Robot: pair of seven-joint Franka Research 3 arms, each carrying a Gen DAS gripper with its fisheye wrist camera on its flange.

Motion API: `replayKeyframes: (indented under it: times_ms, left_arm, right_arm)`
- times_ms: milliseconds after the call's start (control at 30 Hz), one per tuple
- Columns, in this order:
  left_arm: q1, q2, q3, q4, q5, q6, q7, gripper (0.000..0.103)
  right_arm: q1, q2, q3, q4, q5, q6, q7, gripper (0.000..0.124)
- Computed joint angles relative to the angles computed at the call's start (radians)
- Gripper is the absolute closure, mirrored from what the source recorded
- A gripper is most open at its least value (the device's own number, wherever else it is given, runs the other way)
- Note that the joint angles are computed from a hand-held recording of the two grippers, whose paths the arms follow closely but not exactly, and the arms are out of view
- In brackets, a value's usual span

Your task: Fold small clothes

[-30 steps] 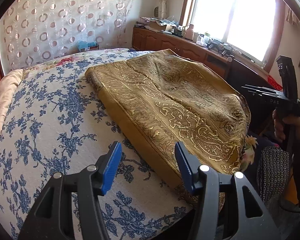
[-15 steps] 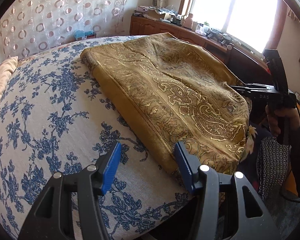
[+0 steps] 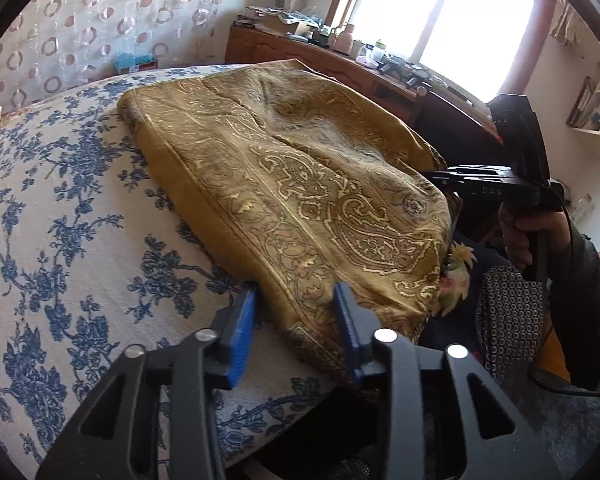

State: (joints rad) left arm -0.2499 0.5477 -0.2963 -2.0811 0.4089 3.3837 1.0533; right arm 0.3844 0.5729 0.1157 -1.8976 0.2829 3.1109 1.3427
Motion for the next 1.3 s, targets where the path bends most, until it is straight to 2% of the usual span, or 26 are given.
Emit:
replayKeyframes:
  times_ms: [33,67,100,200,233,267,400,500,567,633,767,867,967,1100,1200,1300]
  left_arm:
    - [0.025,0.008,-0.024,0.004,0.012,-0.003,0.0,0.089]
    - [0.034,0.01,-0.032,0.006,0.017,-0.003,-0.001,0.095]
    - [0.046,0.014,-0.044,0.007,0.025,0.002,-0.001,0.1]
    - [0.094,0.018,-0.084,0.006,0.057,0.033,-0.006,0.103]
    - [0.131,0.02,-0.114,0.007,0.081,0.042,-0.013,0.103]
    - [0.134,0.015,-0.114,0.008,0.087,0.048,-0.02,0.103]
    - [0.079,-0.025,-0.046,0.013,0.072,0.102,-0.032,0.103]
    - [0.044,-0.047,0.01,0.036,0.042,0.132,-0.037,0.103]
    - [0.043,-0.048,0.027,0.062,0.036,0.131,-0.043,0.103]
    - [0.034,-0.039,0.053,0.105,0.02,0.117,-0.04,0.103]
    - [0.032,0.0,0.082,0.19,-0.003,0.078,-0.03,0.103]
    - [0.06,0.046,0.065,0.266,-0.003,0.035,-0.033,0.103]
    - [0.052,0.085,0.079,0.329,-0.019,-0.006,-0.027,0.103]
    - [0.019,0.133,0.12,0.407,-0.041,-0.053,-0.006,0.103]
    - [0.037,0.178,0.1,0.47,-0.047,-0.094,0.013,0.103]
    - [0.074,0.226,0.054,0.536,-0.051,-0.142,0.044,0.103]
  right_arm:
    - [-0.016,0.001,0.018,-0.002,0.004,0.009,-0.01,0.111]
    - [-0.028,-0.001,0.031,-0.006,0.008,0.015,-0.018,0.114]
    - [-0.07,0.0,0.079,-0.015,0.022,0.039,-0.041,0.117]
    - [-0.177,0.003,0.202,-0.036,0.057,0.104,-0.085,0.119]
    - [-0.221,0.004,0.252,-0.047,0.062,0.133,-0.099,0.119]
    - [-0.246,0.003,0.281,-0.054,0.062,0.154,-0.102,0.119]
    - [-0.336,0.01,0.386,-0.054,0.021,0.204,-0.092,0.119]
    - [-0.366,0.018,0.42,-0.028,-0.027,0.22,-0.072,0.119]
    - [-0.38,0.032,0.437,0.005,-0.058,0.219,-0.06,0.119]
    - [-0.368,0.054,0.43,0.07,-0.081,0.202,-0.053,0.119]
    - [-0.281,0.108,0.348,0.219,-0.071,0.152,-0.05,0.119]
    - [-0.195,0.164,0.263,0.351,-0.046,0.098,-0.054,0.119]
    - [-0.118,0.24,0.176,0.505,-0.014,0.023,-0.043,0.119]
    - [-0.054,0.337,0.092,0.684,0.003,-0.069,-0.036,0.118]
    - [-0.034,0.406,0.059,0.803,0.009,-0.13,-0.031,0.118]
    - [-0.021,0.482,0.032,0.927,0.006,-0.194,-0.018,0.118]
